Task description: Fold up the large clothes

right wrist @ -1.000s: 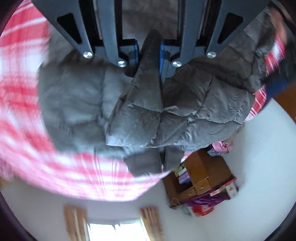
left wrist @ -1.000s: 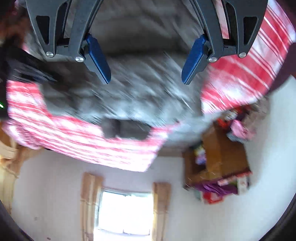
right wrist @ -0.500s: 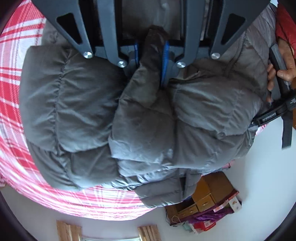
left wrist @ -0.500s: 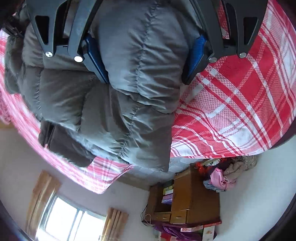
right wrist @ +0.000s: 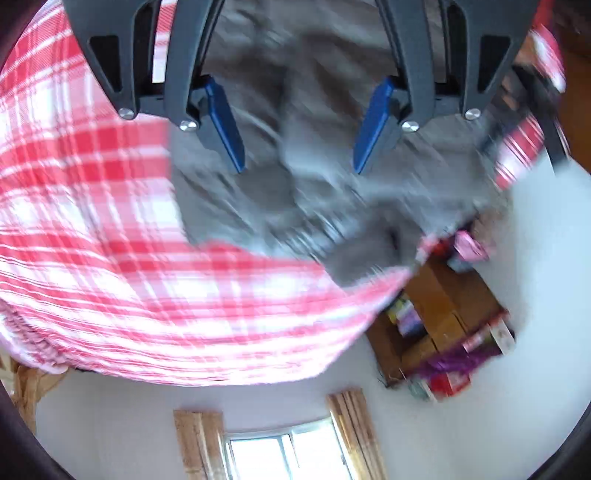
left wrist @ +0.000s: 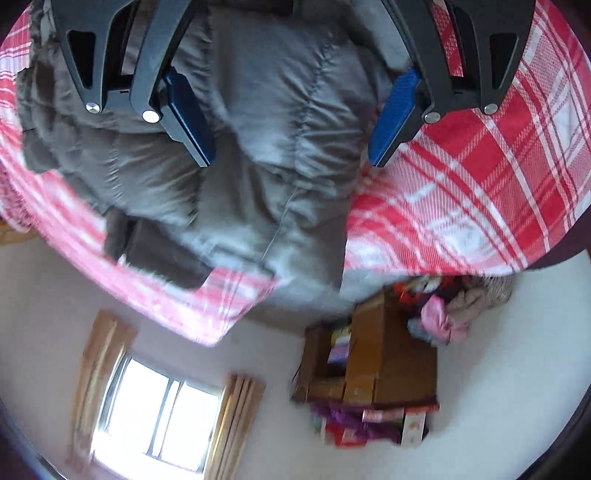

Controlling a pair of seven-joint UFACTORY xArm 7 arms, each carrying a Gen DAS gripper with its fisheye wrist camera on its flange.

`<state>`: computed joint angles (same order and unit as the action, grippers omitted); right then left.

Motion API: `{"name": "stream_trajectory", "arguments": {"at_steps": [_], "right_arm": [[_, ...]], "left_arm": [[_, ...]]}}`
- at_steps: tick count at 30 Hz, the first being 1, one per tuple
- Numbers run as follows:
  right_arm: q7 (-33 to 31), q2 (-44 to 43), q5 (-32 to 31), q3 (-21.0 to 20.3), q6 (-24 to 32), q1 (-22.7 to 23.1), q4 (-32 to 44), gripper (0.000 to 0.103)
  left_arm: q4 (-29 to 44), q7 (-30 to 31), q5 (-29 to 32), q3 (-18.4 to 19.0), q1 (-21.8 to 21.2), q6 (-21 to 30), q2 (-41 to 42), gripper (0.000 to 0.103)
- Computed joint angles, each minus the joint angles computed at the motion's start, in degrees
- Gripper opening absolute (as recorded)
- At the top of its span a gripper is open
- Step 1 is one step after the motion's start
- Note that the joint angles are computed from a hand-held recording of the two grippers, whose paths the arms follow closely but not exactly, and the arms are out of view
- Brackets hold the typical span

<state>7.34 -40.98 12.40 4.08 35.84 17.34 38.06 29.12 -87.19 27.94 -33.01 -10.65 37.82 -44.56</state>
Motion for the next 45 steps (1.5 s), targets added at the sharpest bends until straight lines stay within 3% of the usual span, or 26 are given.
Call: {"name": "stream_trajectory", "arguments": {"at_steps": [1, 3, 5, 7, 10, 13, 15, 17, 19, 25, 28, 30, 32, 35, 36, 39, 42, 45], "right_arm": [[1.01, 4.99, 1.49, 0.29, -0.23, 1.07, 4.48, 0.08], [3.26, 15.95, 3.04, 2.76, -0.9, 1.17, 13.96, 0.081], [8.72, 26.38, -0.68, 5.46, 1.05, 0.68, 23.88, 0.081], [18.46, 36.82, -10.28, 9.24, 2.24, -0.58, 34.01, 0.081], [23.96, 48.88, -18.84, 8.7, 9.22, 2.85, 47.32, 0.081], [26.22, 54.97, -19.92, 6.5, 12.94, 5.6, 53.44, 0.081], [25.91, 56.41, -19.05, 5.56, 14.5, 6.22, 54.63, 0.065], [22.55, 54.69, -15.35, 5.68, 14.4, 5.14, 51.8, 0.035], [18.58, 51.03, -12.27, 6.0, 12.19, 4.28, 47.01, 0.023], [22.08, 41.46, -21.38, 4.44, 6.77, 3.6, 30.5, 0.022], [18.32, 37.23, -13.1, 3.63, -9.86, 1.28, 17.97, 0.02], [18.46, 35.08, -13.65, 4.34, -20.9, 0.56, 11.31, 0.02], [20.78, 33.95, -15.04, 5.21, -23.79, -0.34, 9.27, 0.02], [20.24, 33.83, -14.55, 5.28, -23.94, -0.48, 9.2, 0.02], [20.98, 33.92, -15.44, 5.63, -24.28, -0.87, 9.15, 0.02], [22.65, 33.67, -17.12, 6.3, -25.06, -1.43, 8.6, 0.02], [21.33, 32.93, -14.52, 5.52, -26.14, -0.28, 7.64, 0.02], [19.25, 33.27, -11.44, 4.64, -27.83, 0.7, 7.04, 0.02]], "left_arm": [[0.13, -0.71, 0.6, -0.59, 0.53, -0.02, -0.66, 0.085], [-0.46, -2.21, 1.49, -1.23, 1.27, -0.87, -2.33, 0.085], [-0.32, -2.7, 1.47, -1.51, 1.97, -0.85, -2.29, 0.085], [-0.78, -2.37, 1.06, -0.83, 1.54, -1.48, -2.35, 0.085], [-1.3, -2.08, 0.81, -0.15, 1.82, -3.3, -1.9, 0.085], [-2.15, -2.19, 0.08, 0.35, 1.88, -4.58, -2.03, 0.085], [-2.34, -2.14, -0.2, 0.4, 2.12, -5.39, -1.97, 0.085], [-2.32, -1.5, -0.51, 0.54, 2.0, -5.9, -1.79, 0.085], [-1.97, -0.93, -0.35, 0.06, 2.22, -5.95, -1.81, 0.085], [-1.34, 0.77, -0.17, -0.17, 2.36, -7.22, -1.15, 0.085], [-1.8, 3.06, -1.92, 2.19, 0.78, -8.72, -0.24, 0.085], [-0.92, 5.9, -3.69, 4.15, -1.02, -7.49, -0.35, 0.085], [1.27, 7.72, -4.32, 4.91, -0.87, -7.85, -0.93, 0.085], [12.28, 14.44, -2.98, 4.68, 2.19, -5.29, 6.41, 0.085], [16.13, 16.88, -2.35, 5.54, 3.02, -7.43, 10.32, 0.085], [27.19, 22.85, -3.49, 10.06, 1.42, -9.3, 23.39, 0.085], [38.92, 27.04, -6.04, 12.61, 1.17, -9.73, 37.21, 0.085], [49.46, 32.89, -15.65, 15.61, -0.83, -5.8, 49.42, 0.084]]}}
